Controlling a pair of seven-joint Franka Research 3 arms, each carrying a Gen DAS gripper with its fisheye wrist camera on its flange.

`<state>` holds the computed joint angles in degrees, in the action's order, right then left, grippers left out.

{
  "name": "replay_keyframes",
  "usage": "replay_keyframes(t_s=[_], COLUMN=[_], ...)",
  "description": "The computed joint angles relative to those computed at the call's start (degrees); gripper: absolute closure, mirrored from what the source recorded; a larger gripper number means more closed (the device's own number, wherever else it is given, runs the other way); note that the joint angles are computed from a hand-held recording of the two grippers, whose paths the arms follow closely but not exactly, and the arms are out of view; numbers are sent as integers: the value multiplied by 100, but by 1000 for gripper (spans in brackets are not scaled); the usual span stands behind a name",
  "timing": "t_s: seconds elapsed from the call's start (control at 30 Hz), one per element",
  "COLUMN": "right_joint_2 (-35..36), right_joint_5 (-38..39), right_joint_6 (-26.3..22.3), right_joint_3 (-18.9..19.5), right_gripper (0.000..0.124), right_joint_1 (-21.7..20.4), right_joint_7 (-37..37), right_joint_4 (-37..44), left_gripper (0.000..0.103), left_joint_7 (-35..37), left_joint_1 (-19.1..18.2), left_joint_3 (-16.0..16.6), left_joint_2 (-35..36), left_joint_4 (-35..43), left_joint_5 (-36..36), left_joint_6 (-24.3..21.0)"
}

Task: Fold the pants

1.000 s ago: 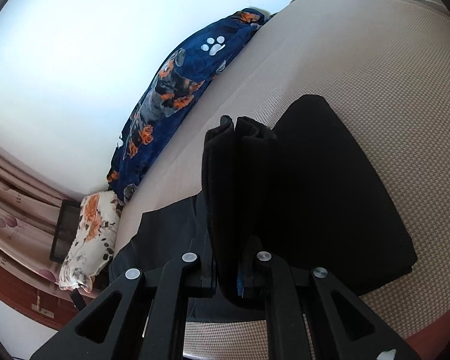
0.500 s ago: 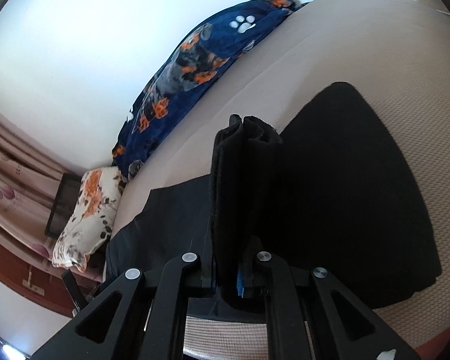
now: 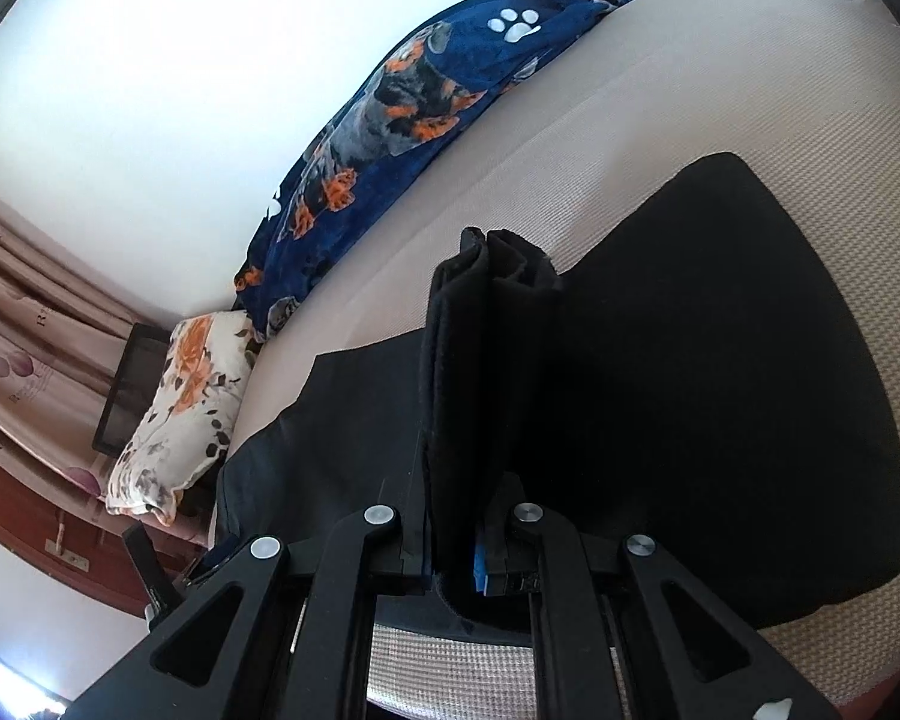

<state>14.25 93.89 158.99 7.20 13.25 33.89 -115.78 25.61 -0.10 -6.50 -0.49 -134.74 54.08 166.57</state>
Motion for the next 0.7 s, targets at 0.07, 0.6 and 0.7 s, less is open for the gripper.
replay_keyframes(t_s=[0.07,0.6,0.7], right_joint_2=[27,250,282], right_joint_5=[-6,-416,-518], right_joint_6=[20,228,258], right_joint_3=[18,156,192], right_gripper=[114,114,113], right_joint_1=[22,124,132], right_joint_7=[-24,11,42], right_joint_4=[19,239,250], left_gripper=[11,10,10], left_joint_7=[-17,-83,-91], left_joint_1=[-1,-12,-13], left_joint_3=[-3,-3,0], left_joint_2=[1,11,2], left_joint_4=[2,14,6], left_joint_5=[12,69,83], left_joint_6=[-2,-15,-13])
